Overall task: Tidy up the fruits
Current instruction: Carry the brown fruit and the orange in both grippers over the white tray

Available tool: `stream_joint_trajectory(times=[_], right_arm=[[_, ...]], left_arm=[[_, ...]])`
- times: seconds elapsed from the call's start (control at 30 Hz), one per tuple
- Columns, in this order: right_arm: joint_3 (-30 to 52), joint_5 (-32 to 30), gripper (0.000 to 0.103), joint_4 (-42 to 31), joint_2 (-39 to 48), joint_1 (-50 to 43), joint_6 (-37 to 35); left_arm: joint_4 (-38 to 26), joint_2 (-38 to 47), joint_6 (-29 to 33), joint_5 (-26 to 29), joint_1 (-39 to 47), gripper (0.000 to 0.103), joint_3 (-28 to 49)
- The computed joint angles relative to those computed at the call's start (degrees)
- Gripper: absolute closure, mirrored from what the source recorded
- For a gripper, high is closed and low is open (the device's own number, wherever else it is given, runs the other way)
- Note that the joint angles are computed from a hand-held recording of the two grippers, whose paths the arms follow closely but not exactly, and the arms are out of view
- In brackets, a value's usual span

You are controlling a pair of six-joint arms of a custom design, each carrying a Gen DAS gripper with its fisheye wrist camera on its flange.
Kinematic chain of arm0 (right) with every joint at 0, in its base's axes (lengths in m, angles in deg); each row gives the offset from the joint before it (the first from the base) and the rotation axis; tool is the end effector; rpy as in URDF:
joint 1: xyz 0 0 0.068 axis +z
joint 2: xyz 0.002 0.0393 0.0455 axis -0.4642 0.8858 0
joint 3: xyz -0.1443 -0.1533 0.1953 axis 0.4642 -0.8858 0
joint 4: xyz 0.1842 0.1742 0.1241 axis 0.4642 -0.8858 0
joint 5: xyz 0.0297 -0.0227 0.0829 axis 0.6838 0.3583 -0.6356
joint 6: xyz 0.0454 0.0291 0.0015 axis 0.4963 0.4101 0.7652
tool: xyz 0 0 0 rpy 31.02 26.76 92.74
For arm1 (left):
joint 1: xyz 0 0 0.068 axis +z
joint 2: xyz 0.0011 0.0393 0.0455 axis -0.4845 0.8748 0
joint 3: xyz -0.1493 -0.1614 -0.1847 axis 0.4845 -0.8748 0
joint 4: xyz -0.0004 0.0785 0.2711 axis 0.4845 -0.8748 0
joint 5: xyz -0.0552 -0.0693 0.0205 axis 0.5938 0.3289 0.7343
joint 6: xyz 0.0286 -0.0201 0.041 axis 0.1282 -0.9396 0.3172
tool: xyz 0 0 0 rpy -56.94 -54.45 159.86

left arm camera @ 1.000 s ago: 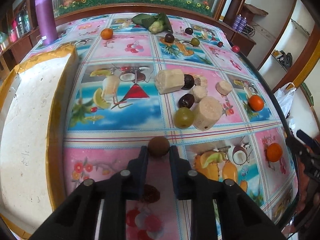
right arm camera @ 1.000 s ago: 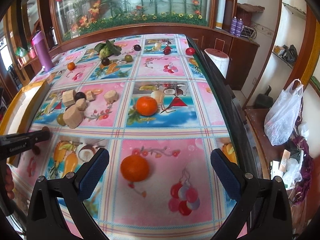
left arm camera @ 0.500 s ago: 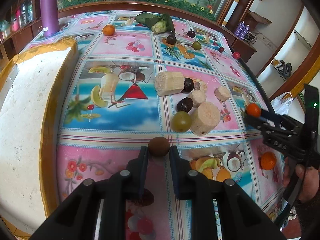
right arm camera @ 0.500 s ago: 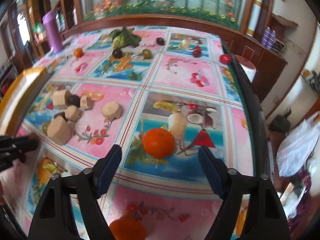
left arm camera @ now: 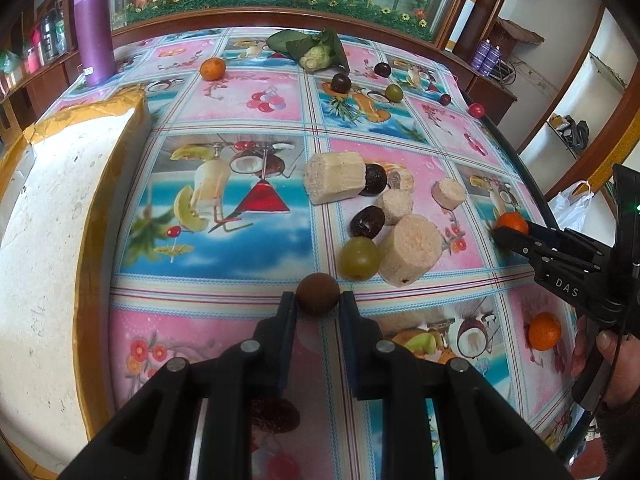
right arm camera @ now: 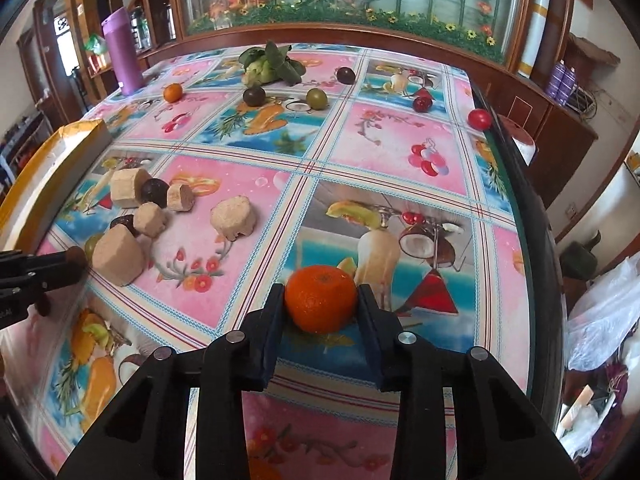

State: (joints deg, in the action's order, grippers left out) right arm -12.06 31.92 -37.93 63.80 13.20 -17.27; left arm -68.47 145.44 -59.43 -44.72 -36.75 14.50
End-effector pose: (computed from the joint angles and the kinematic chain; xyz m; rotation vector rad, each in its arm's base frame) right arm 0.2632 0.2082 0.0769 0.0554 2.5216 -0.0417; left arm 0.3134 -0.0535 0.0825 0.5204 2.5736 -0.3849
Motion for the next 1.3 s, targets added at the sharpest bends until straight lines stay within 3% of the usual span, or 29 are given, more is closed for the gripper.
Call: stream_joint_trajectory(times=[0.23, 0.5, 0.87, 1.07, 1.3], right_arm=[[1.5, 0.8, 0.068, -2.1, 0.7, 0.3, 0.8], [0.7, 1.5, 0.068, -3.1, -1.1, 1.4, 3.4], [0.1, 5.3, 0.069, -7.8, -6.1, 9.5, 12.2], [7.0, 6.1, 0.069, -11.3, -2.0, 14.0, 12.6], [20.9, 3.1, 0.069, -12.3, 6.3, 15.8, 6.1]], left_arm=[[2.6, 1.4, 1.4, -2.0, -1.8, 0.078, 0.8], [0.5, 0.7, 1.9, 1.8, 0.7, 0.078, 0.8], [-2.7, -10.0, 6.4, 9.5, 6.1, 0.078, -5.9], [-5.1, -11.7, 9.0, 12.4, 12.0, 0.078, -5.9], [-6.7, -10.7, 12.2, 14.8, 21.7, 0.078, -3.9]])
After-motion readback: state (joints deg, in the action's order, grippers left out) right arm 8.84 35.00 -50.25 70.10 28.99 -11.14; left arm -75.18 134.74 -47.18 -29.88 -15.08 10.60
